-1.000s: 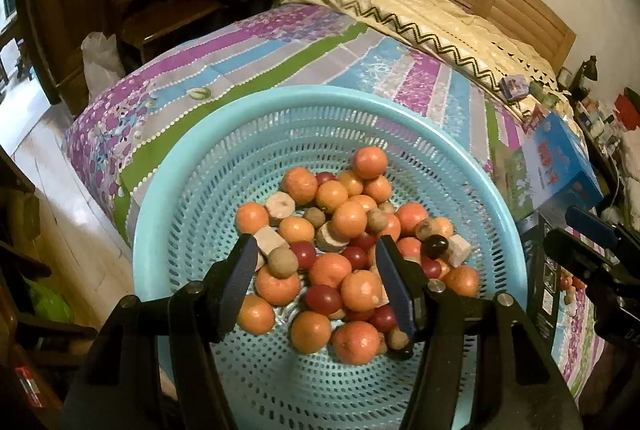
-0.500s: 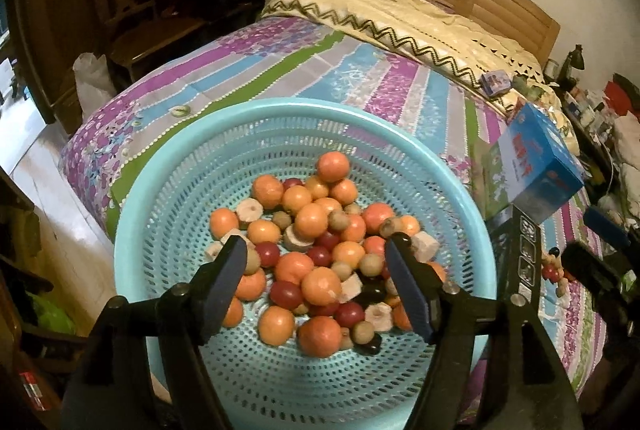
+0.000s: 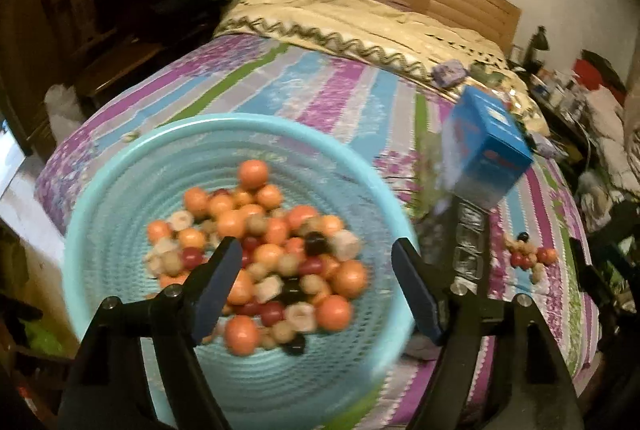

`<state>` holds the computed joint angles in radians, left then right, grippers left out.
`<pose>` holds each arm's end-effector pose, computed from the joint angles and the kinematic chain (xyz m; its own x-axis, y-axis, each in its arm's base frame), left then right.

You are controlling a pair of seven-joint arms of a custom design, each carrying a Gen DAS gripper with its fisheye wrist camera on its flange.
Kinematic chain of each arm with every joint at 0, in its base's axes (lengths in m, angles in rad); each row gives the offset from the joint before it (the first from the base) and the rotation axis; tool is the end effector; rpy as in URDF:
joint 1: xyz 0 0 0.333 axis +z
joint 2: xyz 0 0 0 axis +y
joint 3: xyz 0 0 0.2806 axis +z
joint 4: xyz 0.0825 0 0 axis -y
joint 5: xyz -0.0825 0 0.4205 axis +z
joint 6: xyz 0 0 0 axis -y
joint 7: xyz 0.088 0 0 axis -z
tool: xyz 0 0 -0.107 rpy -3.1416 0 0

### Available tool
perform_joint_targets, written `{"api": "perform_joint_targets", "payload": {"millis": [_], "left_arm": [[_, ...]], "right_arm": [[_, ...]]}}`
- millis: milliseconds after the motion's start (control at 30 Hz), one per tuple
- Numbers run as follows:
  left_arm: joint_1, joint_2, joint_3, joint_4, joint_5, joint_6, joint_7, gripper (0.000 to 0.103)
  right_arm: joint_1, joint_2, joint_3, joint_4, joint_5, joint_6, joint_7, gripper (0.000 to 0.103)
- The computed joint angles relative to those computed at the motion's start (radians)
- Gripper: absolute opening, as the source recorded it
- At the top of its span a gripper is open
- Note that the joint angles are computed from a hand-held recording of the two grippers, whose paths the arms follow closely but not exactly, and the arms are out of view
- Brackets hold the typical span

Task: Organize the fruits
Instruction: 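Move both open tools back to the fruit row on the bedspread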

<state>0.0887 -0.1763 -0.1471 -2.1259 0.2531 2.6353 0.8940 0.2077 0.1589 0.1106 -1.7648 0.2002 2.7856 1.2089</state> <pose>0.5876 -0.0440 0.5157 0.3555 -0.9181 0.1752 -0.6770 -0.3822 -0.6289 0.6566 0.2023 0.5259 0.4623 -0.8839 0.0710 -0.5455 -0.3466 -0.7630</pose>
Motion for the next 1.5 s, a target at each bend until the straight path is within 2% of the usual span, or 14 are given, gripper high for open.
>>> {"api": "perform_joint_targets", "payload": {"millis": [200, 400, 800, 1133, 1233, 1367, 1433, 1500], "left_arm": [[-0.065, 0.077, -0.017, 0.076, -0.056, 0.013, 0.068, 0.081], [-0.115, 0.122, -0.02, 0.138, -0.054, -0.013, 0.092, 0.082], [-0.179, 0.175, -0.022, 0.231, 0.021, -0.06, 0.065, 0.082], [-0.235, 0.261, -0.02, 0.341, 0.058, -0.103, 0.082, 0.082], [-0.253, 0.314, -0.028, 0.377, -0.003, -0.043, 0.16, 0.084], [-0.256, 0.444, -0.072, 0.465, -0.245, 0.035, 0.386, 0.086], [-0.263, 0.528, -0.086, 0.533, -0.328, 0.03, 0.458, 0.086], [-0.288, 0.62, -0.076, 0.619, -0.356, 0.018, 0.483, 0.084]], "right_arm": [[0.002, -0.02, -0.067, -0.041, -0.193, 0.039, 0.194, 0.099], [-0.034, -0.053, -0.083, -0.092, -0.243, 0.056, 0.252, 0.1], [-0.079, -0.065, -0.091, -0.112, -0.22, 0.068, 0.242, 0.101], [-0.12, -0.04, -0.078, -0.097, -0.089, 0.063, 0.13, 0.101], [-0.157, -0.027, -0.058, -0.096, 0.051, 0.055, 0.013, 0.101], [-0.189, 0.005, -0.065, -0.084, 0.135, 0.016, -0.056, 0.1], [-0.206, 0.03, -0.073, -0.067, 0.152, -0.02, -0.06, 0.1], [-0.228, 0.054, -0.072, -0.051, 0.182, -0.052, -0.073, 0.096]]}}
